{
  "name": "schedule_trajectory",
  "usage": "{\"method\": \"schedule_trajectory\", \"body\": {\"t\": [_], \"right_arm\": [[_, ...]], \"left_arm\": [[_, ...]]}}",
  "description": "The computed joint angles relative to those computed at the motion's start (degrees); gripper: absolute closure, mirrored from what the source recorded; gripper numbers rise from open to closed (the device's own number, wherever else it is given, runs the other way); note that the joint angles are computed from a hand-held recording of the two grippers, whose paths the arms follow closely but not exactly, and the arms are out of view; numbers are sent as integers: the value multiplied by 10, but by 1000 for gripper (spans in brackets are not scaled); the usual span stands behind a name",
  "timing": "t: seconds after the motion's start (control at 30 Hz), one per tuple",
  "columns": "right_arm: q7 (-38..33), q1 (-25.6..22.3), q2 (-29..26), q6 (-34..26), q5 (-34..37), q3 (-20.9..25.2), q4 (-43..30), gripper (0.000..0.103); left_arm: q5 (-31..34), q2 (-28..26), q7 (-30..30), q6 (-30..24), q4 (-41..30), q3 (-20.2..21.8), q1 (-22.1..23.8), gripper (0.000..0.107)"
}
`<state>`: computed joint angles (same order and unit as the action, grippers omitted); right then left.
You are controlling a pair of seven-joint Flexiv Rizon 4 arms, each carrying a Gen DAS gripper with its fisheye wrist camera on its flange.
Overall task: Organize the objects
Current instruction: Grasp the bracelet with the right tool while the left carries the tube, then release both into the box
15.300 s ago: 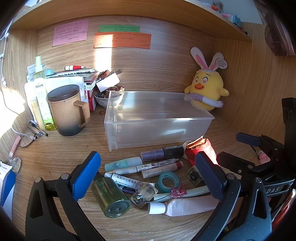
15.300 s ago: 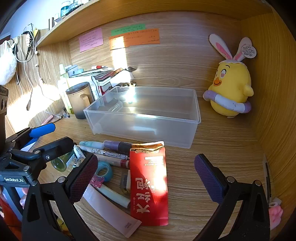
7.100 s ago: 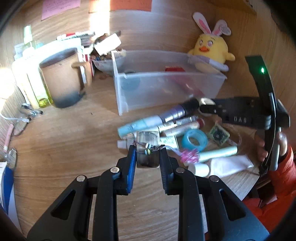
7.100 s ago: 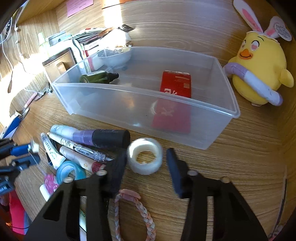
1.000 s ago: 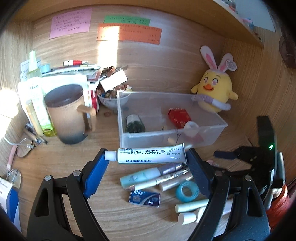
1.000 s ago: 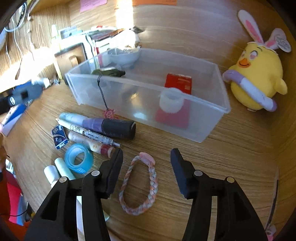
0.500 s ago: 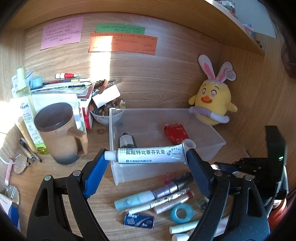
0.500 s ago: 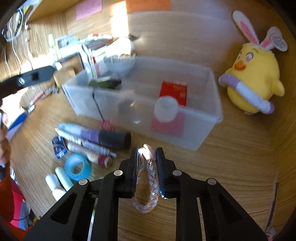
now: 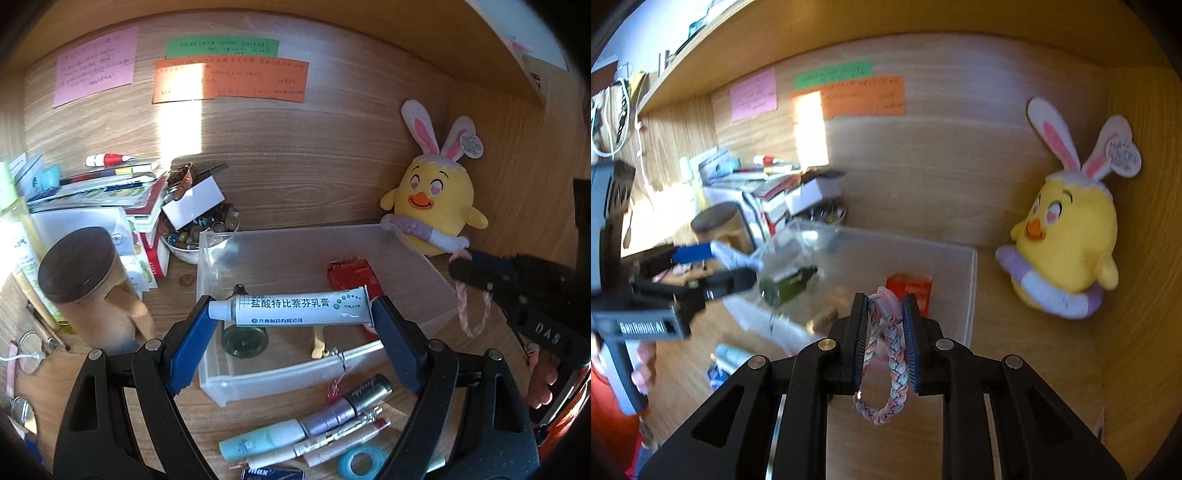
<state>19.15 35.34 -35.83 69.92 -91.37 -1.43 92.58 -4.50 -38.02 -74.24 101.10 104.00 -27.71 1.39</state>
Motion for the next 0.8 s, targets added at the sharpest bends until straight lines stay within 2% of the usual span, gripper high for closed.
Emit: {"method": "schedule_trajectory", "body": {"t": [0.23,0.53,0.63,0.8], "right_arm": [[-40,-4,-24,19,44,-12,-38,86],[-140,11,-76,52,178,-33,-77,86],[-183,14,-96,60,230,-30,-91,86],[-267,24,-125,41,311,-21,-119,86]], "left_arm": [[-30,-19,12,-45,-51,35,-39,22],[-65,-45,16,-72,-97,111,-101,22],[-67,-51,21,-78,-106,125,-112,22],[-67,-55,27,-79,-112,142,-124,22]]}}
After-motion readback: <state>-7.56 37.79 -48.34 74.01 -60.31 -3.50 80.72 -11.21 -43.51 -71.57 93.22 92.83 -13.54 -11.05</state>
